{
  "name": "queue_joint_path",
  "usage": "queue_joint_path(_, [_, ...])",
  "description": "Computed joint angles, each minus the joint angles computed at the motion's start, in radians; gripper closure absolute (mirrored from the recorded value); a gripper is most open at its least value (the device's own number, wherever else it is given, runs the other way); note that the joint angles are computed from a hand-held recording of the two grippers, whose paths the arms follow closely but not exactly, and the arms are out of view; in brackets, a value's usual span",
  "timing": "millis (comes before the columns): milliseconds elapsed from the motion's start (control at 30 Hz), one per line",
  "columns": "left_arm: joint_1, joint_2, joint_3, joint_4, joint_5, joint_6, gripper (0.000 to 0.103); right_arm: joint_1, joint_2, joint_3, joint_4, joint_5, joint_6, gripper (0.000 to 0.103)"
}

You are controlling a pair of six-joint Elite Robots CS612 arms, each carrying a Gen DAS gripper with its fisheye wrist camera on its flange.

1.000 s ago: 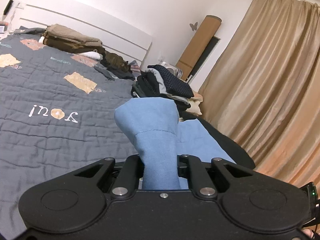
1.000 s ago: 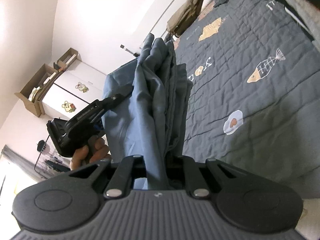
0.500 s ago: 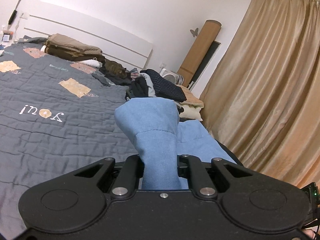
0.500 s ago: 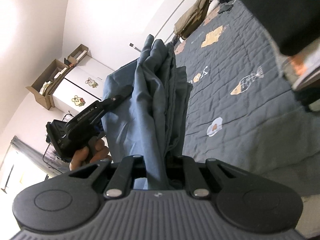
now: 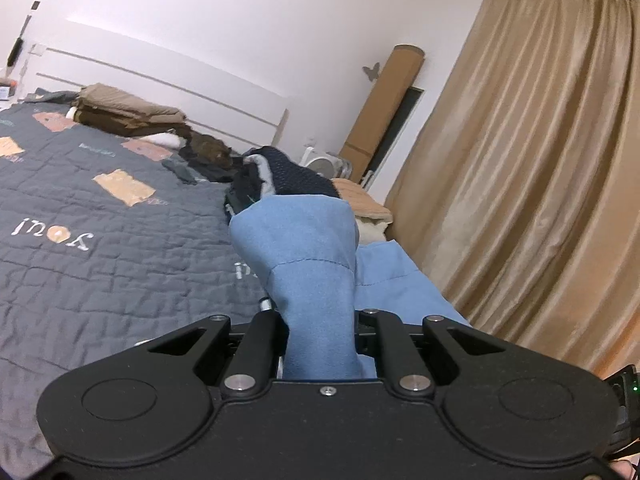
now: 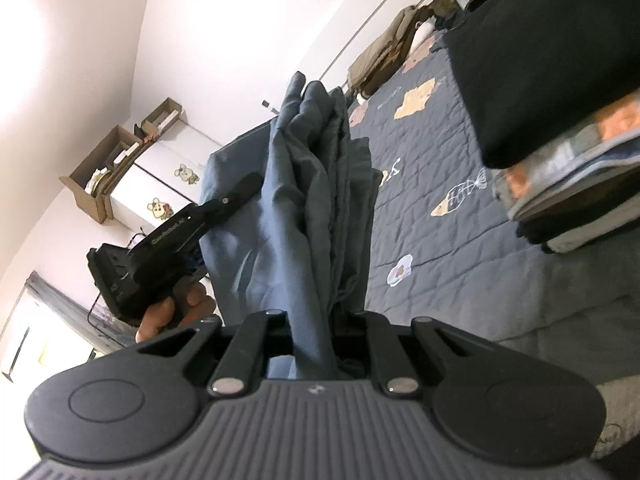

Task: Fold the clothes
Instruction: 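Lift the folded cloth with both tools and carry it toward the dark clothes stack, then lower the folded cloth onto the dark clothes stack and open both tools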

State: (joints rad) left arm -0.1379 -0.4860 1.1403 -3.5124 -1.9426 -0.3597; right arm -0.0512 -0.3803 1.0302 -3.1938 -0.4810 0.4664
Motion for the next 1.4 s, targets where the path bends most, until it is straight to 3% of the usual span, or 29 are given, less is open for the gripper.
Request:
queue_joint_path(233, [-0.024, -0.001, 0.003, -0.053, -0.001, -0.025, 0.092, -0.024, -0.037, 0.054, -0.060, -0.015, -0.001, 0.094])
queue_joint_path(367, [-0.035, -0.006, 0.004, -0.068, -0.006, -0.032, 0.092, -0.036, -0.043, 0.069, -0.143, -0.023, 0.054, 0.094])
queue_joint_path(567, [-0.050, -0.009, -0.007, -0.082, -0.016, -0.016, 0.092, -0.051, -0.059, 0.089, -0.183, -0.043, 0.064, 0.094])
queue_joint_path(800, [-0.067, 0.020, -0.082, -0.021, -0.029, 0.004, 0.092, -0.066, -0.043, 0.057, -0.192, -0.067, 0.105, 0.094])
queue_joint_path(1167, [-0.073, 0.141, -0.332, 0.151, -0.043, 0.017, 0.092, -0.080, 0.046, -0.126, -0.093, -0.097, 0.135, 0.094])
queue_joint_path(1400, [-0.073, 0.289, -0.641, 0.350, -0.061, 0.038, 0.092, -0.087, 0.134, -0.317, 0.032, -0.119, 0.139, 0.094])
